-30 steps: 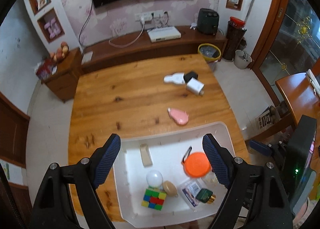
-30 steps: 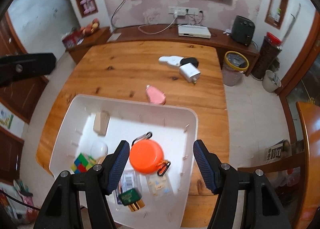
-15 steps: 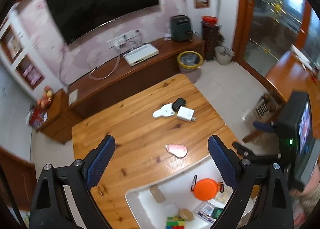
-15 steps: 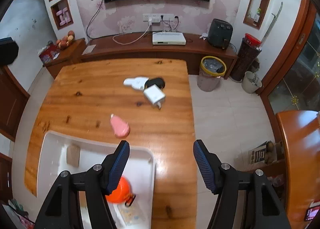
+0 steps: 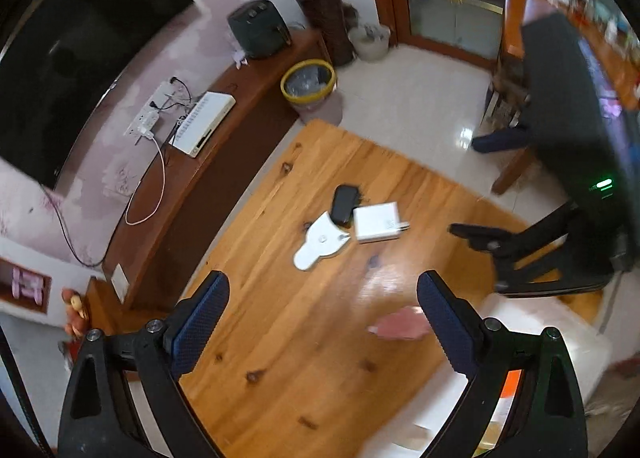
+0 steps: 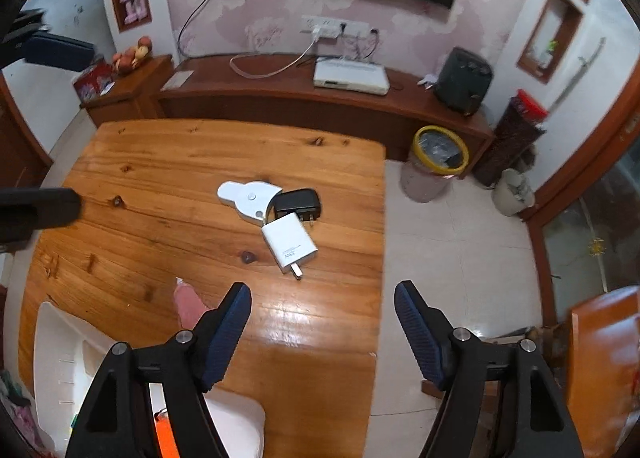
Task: Organize rigid objects
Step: 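Lift both open tools away from the tray toward the remaining table items, then grasp the white plastic holder with the left tool while the right tool grasps the white charger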
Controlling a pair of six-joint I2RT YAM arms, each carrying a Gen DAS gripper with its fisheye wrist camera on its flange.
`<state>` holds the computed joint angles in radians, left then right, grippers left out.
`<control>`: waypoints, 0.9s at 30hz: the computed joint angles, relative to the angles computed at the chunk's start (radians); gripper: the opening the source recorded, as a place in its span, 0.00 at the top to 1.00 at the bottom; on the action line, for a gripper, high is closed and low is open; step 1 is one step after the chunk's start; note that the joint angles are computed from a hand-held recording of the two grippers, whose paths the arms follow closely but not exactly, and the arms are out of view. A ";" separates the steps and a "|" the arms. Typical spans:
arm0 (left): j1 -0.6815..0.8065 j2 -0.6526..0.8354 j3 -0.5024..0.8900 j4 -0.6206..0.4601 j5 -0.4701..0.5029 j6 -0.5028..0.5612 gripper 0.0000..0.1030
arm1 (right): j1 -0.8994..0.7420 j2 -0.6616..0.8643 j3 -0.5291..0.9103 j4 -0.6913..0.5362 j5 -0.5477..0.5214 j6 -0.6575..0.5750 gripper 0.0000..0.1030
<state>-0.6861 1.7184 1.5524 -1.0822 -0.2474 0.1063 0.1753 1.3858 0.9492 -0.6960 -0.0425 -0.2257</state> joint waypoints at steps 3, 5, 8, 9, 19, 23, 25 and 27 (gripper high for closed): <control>0.055 0.078 -0.037 0.067 0.047 0.079 0.07 | 0.005 0.107 -0.001 0.070 -0.026 -0.025 0.27; 0.087 0.144 -0.053 0.111 0.072 0.112 0.07 | 0.012 0.189 -0.002 0.132 -0.028 -0.040 0.27; 0.121 0.236 -0.049 0.143 0.103 0.142 0.07 | 0.013 0.289 0.010 0.191 -0.055 -0.047 0.27; 0.126 0.262 -0.045 0.153 0.105 0.145 0.07 | 0.013 0.309 0.014 0.203 -0.062 -0.049 0.27; 0.162 0.458 0.046 0.187 0.129 0.142 0.07 | 0.048 0.513 0.038 0.355 -0.051 -0.045 0.27; 0.173 0.514 0.095 0.185 0.137 0.142 0.07 | 0.037 0.545 0.047 0.380 -0.075 -0.041 0.27; 0.176 0.541 0.119 0.185 0.137 0.146 0.07 | 0.032 0.554 0.051 0.387 -0.097 -0.039 0.27; 0.178 0.551 0.122 0.198 0.142 0.152 0.07 | 0.030 0.565 0.059 0.393 -0.113 -0.038 0.27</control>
